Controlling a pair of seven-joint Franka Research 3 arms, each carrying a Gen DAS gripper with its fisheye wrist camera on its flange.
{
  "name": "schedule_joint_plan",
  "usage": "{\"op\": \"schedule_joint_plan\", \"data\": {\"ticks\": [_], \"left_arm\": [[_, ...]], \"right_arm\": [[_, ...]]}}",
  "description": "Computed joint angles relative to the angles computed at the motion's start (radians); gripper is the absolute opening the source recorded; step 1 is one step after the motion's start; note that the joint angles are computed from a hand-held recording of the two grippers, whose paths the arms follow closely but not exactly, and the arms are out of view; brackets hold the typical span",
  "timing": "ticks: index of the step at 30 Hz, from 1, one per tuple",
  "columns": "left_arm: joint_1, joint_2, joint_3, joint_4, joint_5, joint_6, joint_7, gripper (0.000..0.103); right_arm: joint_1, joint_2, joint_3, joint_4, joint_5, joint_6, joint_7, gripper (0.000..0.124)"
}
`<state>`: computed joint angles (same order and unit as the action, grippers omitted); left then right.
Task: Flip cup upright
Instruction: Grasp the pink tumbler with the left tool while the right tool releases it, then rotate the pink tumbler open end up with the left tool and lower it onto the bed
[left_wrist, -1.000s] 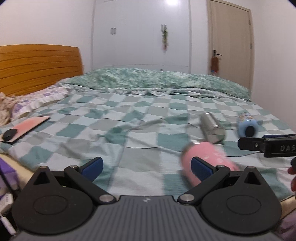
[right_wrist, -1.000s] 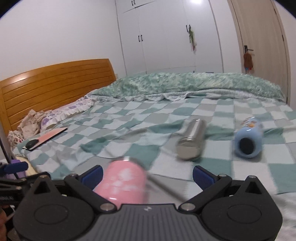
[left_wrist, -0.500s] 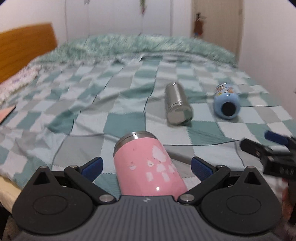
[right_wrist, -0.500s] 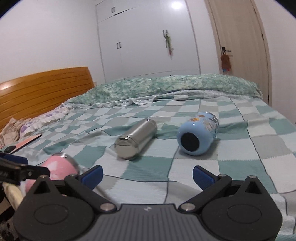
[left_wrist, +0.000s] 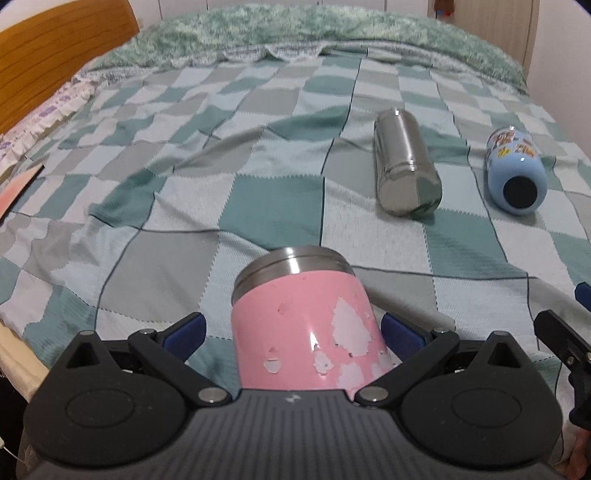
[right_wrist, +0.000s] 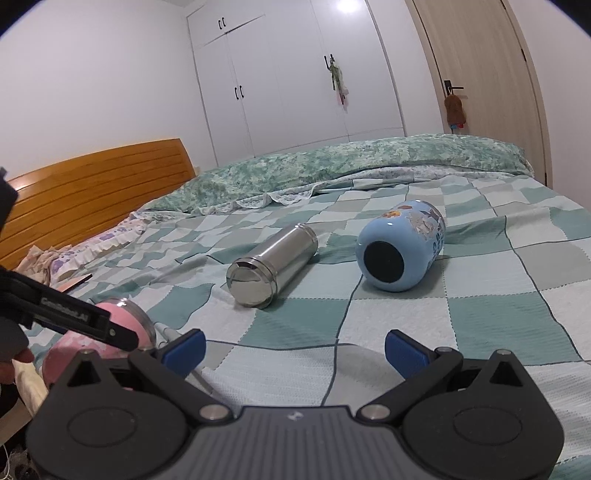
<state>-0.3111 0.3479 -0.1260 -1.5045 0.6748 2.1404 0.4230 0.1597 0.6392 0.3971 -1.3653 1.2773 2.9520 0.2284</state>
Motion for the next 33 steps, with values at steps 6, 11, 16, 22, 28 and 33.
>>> {"op": "schedule_joint_plan", "data": {"ticks": [6,11,16,22,28,33], "left_arm": [[0.066,0.037,-0.025,0.039,-0.203,0.026,0.085,0.089],[0.059,0.002,-0.008,-0.021,-0.189,0.087,0.063,0.089],[0.058,-0.061,-0.003,-0.125,-0.135,0.182,0.008,0.089],[0.062,-0.151,0.003,-0.269,-0.013,0.318,-0.094,0.088],[0.059,-0.231,0.0,-0.377,0.25,0.397,-0.299,0.087],[0.079,-0.253,-0.01,-0.403,0.461,0.436,-0.467,0.085]], "right_arm": [[-0.001,0.001,0.0,-0.002,0.006,-0.004,0.007,0.103],[-0.003,0.003,0.0,-0.003,0.009,-0.002,0.013,0.103],[-0.003,0.007,0.005,-0.001,0.012,0.008,0.008,0.103],[-0.009,0.005,0.018,-0.007,0.05,0.028,-0.037,0.103],[-0.007,-0.001,0.028,-0.014,0.11,0.06,-0.113,0.103],[0.008,-0.005,0.02,-0.012,0.161,0.087,-0.169,0.103]]}}
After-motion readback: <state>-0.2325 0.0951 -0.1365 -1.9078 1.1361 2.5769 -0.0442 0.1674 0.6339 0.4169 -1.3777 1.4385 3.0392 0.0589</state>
